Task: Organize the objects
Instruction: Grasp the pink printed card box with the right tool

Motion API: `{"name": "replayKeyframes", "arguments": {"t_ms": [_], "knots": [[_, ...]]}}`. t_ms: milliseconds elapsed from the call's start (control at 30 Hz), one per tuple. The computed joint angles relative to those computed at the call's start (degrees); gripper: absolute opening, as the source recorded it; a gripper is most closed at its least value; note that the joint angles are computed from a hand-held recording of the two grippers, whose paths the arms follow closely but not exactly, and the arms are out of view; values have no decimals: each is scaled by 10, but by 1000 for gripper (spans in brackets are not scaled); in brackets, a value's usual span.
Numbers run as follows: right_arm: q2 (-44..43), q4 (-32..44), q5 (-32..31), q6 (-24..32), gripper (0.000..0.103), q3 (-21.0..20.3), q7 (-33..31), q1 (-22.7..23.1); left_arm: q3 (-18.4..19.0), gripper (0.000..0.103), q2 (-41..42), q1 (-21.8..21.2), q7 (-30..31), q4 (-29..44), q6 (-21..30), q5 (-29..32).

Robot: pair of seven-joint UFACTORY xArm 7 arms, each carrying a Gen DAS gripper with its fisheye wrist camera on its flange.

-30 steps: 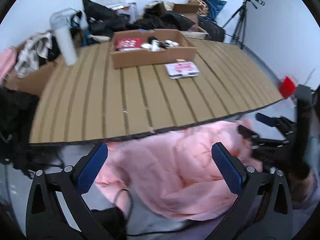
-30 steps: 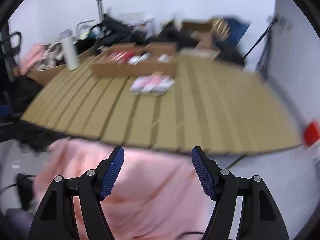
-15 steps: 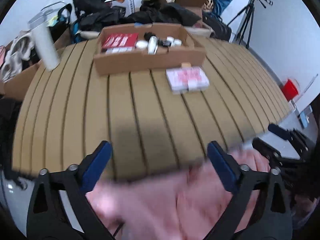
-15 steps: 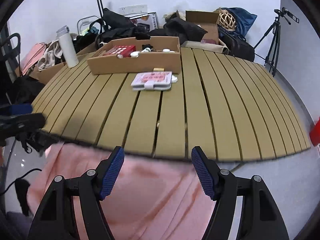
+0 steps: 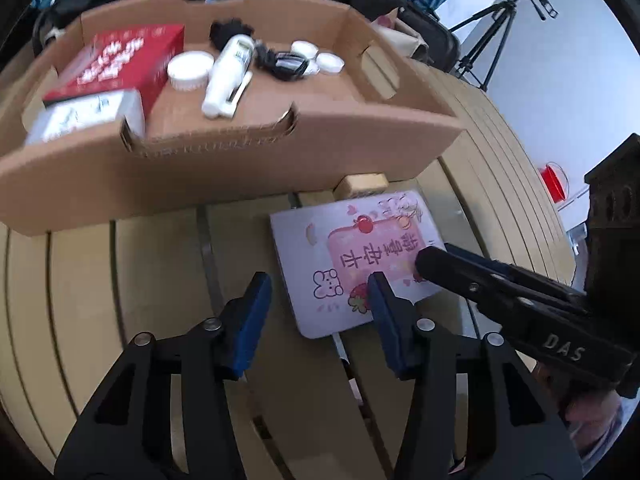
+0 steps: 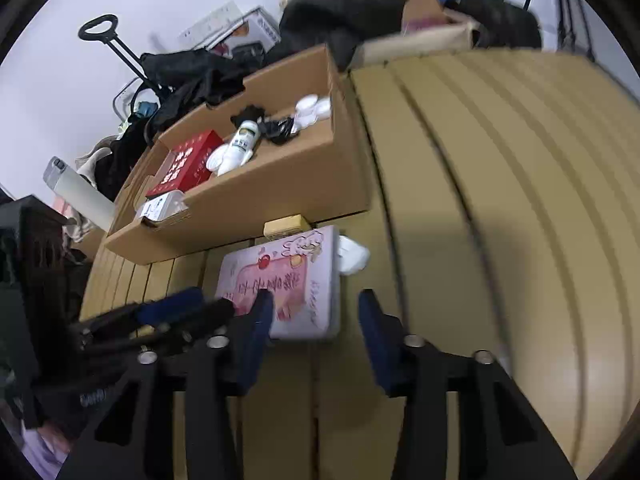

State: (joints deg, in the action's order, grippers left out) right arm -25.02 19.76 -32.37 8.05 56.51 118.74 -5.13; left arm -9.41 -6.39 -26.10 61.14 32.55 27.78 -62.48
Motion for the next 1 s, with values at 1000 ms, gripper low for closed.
{"name": "replayKeyframes", "arguments": {"t_ms": [1000], "knots": [[111,95,-95,194,38,-61,178,261,153,27,-313,-69,-126,-255,56,143]]}}
